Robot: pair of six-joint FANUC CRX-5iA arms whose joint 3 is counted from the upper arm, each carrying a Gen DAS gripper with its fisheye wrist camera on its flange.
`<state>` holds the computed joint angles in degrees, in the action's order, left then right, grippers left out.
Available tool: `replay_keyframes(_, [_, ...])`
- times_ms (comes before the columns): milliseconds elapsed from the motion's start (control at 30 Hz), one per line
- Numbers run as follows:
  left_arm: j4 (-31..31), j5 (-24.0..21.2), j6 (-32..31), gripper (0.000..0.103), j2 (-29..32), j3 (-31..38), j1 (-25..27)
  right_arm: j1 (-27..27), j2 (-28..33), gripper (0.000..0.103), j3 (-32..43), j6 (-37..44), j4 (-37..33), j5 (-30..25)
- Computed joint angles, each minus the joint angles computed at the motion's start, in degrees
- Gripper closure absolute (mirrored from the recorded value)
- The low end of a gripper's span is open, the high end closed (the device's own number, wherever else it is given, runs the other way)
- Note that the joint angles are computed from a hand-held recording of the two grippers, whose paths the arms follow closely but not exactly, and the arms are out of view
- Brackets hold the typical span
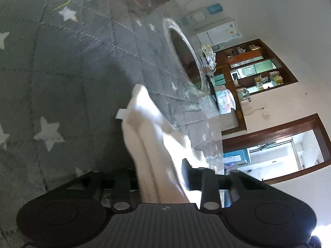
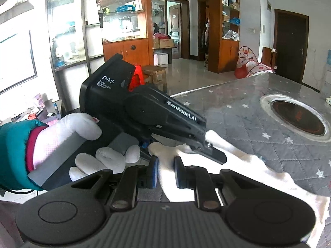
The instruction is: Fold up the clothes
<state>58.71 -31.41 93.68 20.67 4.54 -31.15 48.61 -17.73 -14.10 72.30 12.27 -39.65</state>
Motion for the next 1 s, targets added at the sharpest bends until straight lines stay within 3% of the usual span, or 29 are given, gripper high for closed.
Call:
replay_keyframes(267, [-0.7,0.3,-0.2,0.081,-0.3,-0.5,0.0,-0.2,-2.5,0.082,-1.8,-2.6,0.6,-0.3])
replay_keyframes(400, [0.7,0.8,-1.3,0.081,-0.5,-1.2,-0.1,-0.9,-5.2,0.079,-5.1,-9.3,5.9,-1.1])
replay_keyframes(767, [-2.1,-0.1,0.0,0.080,-0.4,-0.1,0.1,-10.3,-9.5,0.070,-13.6,-30.6,18.9,-4.4])
replay_keyframes(1000, [-4.8,-1.3,1.7,0.080,-0.1,1.4,0.4,-16.9,-8.6,0.065,-14.2,-32.5,15.3,-1.8])
